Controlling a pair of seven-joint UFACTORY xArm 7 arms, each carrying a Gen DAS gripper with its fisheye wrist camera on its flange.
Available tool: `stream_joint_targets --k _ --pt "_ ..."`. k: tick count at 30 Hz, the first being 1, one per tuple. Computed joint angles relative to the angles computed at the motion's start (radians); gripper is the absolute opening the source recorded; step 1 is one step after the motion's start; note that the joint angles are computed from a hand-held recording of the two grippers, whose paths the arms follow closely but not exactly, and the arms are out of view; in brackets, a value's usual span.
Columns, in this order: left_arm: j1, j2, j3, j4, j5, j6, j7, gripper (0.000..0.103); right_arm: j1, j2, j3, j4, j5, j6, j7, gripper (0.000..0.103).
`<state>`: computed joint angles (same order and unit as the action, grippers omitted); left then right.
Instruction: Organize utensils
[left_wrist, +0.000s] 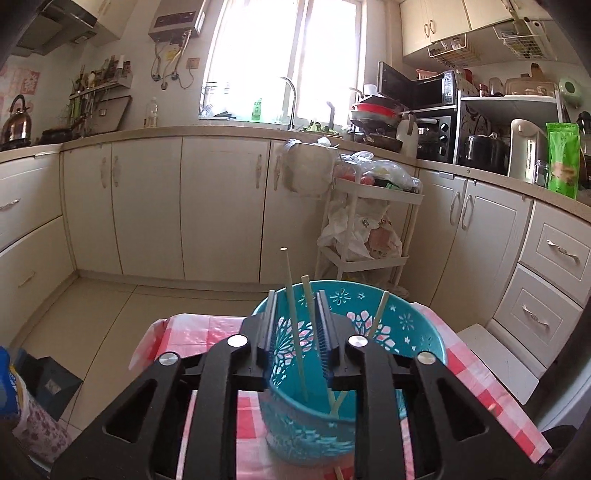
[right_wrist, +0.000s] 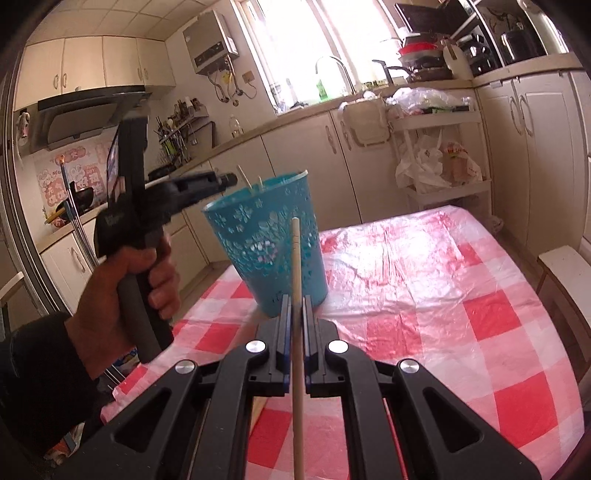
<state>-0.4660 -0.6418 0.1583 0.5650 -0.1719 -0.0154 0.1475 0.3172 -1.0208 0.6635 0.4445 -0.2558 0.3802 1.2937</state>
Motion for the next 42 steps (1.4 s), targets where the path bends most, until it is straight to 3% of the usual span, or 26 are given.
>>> stream_joint_targets --k 2,6,11,16,19,24,27,32,42 --pt "0.055 -0.058 -0.028 -0.053 -0.005 -0.012 -0.031 0.040 -0.047 -0.018 0.009 0.024 -0.024 -0.032 0.001 0.006" --pt "0.092 -0.155 -0.008 -0.140 -0.010 0.003 -0.068 0.044 -0.220 -0.035 0.048 0.075 -0.063 -0.194 0.013 0.006" --pt "0.167 -0.221 -0.010 -0.180 -0.015 0.030 -0.125 0.046 -0.601 -0.028 0.170 0.218 -0.051 -0.484 0.013 0.006" --pt "0.195 -0.211 0.010 -0.184 -0.019 0.012 -0.161 0.046 -0.855 0.018 0.280 0.355 0.023 -0.594 -0.015 0.006" --pt "0.173 -0.209 0.034 -0.188 -0.020 0.016 -0.163 0.046 -0.935 0.003 0.335 0.366 0.074 -0.614 -0.028 0.006" --pt "0.159 -0.230 0.044 -0.205 -0.015 0.031 -0.150 0.046 -1.011 0.015 0.418 0.359 0.115 -0.649 -0.070 0.006" --pt "0.166 -0.235 0.037 -0.207 -0.010 0.035 -0.143 0.046 -1.002 0.049 0.449 0.327 0.125 -0.657 -0.086 0.006" --pt "0.179 -0.232 0.019 -0.203 -0.008 0.038 -0.148 0.046 -0.910 0.034 0.431 0.250 0.120 -0.647 -0.130 0.006" --pt "0.188 -0.234 -0.001 -0.209 -0.001 0.043 -0.170 0.046 -0.867 0.067 0.400 0.233 0.152 -0.650 -0.166 0.007"
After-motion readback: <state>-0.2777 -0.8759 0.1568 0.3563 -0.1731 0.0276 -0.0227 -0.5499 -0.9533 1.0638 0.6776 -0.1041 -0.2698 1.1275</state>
